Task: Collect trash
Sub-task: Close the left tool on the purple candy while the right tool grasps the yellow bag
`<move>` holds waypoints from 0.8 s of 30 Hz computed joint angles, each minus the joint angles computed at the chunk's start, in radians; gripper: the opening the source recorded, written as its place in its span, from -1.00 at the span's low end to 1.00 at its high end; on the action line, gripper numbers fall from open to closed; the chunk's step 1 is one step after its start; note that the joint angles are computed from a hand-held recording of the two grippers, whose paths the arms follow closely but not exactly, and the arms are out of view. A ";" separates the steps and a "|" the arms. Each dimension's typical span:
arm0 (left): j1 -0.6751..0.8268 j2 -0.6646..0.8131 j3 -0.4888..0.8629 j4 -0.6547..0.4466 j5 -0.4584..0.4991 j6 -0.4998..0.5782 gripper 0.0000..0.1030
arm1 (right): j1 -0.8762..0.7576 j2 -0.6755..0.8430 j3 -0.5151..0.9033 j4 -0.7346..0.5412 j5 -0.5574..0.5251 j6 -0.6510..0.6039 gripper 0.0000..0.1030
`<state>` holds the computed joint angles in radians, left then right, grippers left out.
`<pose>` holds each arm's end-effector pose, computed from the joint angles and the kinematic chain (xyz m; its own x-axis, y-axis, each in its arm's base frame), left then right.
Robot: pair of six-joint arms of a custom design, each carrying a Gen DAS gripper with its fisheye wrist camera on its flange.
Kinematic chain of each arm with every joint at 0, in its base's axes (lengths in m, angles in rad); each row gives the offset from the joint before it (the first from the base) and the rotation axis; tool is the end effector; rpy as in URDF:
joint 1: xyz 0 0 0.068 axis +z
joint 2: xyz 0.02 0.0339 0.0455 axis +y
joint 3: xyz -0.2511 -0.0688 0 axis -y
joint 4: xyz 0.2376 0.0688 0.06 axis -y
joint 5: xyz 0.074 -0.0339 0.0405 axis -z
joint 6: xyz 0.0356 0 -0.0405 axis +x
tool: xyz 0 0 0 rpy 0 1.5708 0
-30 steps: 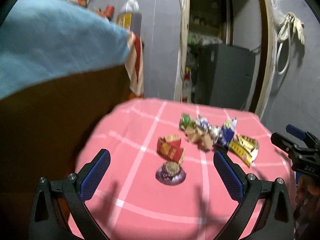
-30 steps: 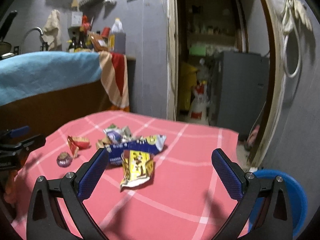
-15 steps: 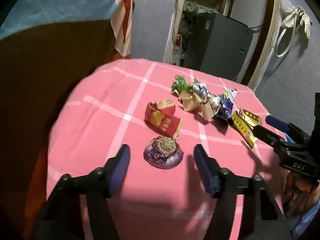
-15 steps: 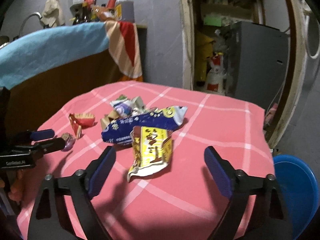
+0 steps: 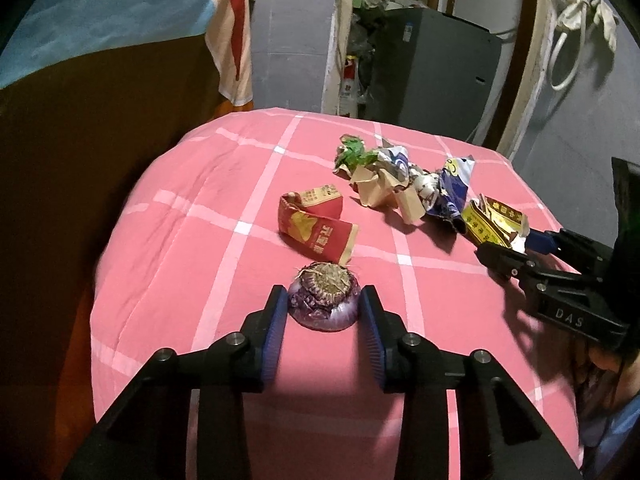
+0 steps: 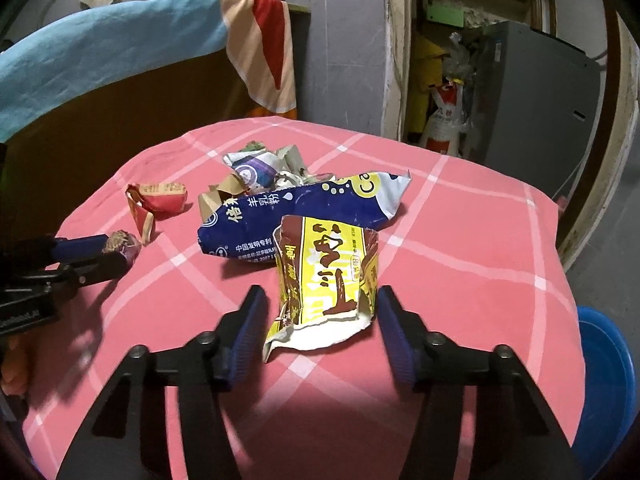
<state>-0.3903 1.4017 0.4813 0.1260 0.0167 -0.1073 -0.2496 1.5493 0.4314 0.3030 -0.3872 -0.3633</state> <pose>0.2274 -0.0942 0.1301 -0.6979 0.1713 -0.6954 0.3183 0.9440 -0.0869 0.2416 -0.0477 0.0993 -0.6512 -0.1736 -0.7388 -0.2714 0.9624 0.0131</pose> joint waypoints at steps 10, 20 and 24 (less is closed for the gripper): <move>-0.005 -0.033 -0.027 0.010 0.052 0.007 -0.41 | -0.051 -0.045 -0.047 0.006 -0.068 -0.022 -0.07; -0.116 -0.137 -0.105 0.118 0.033 -0.082 -0.41 | -0.227 -0.232 -0.152 -0.005 -0.248 -0.062 -0.27; -0.162 -0.115 -0.092 0.130 0.011 -0.109 -0.41 | -0.258 -0.198 -0.130 -0.029 -0.267 -0.074 -0.32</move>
<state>-0.5523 1.2862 0.3889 0.2557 0.0275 -0.2167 -0.5074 1.3512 0.3016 0.2738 -0.6539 -0.4369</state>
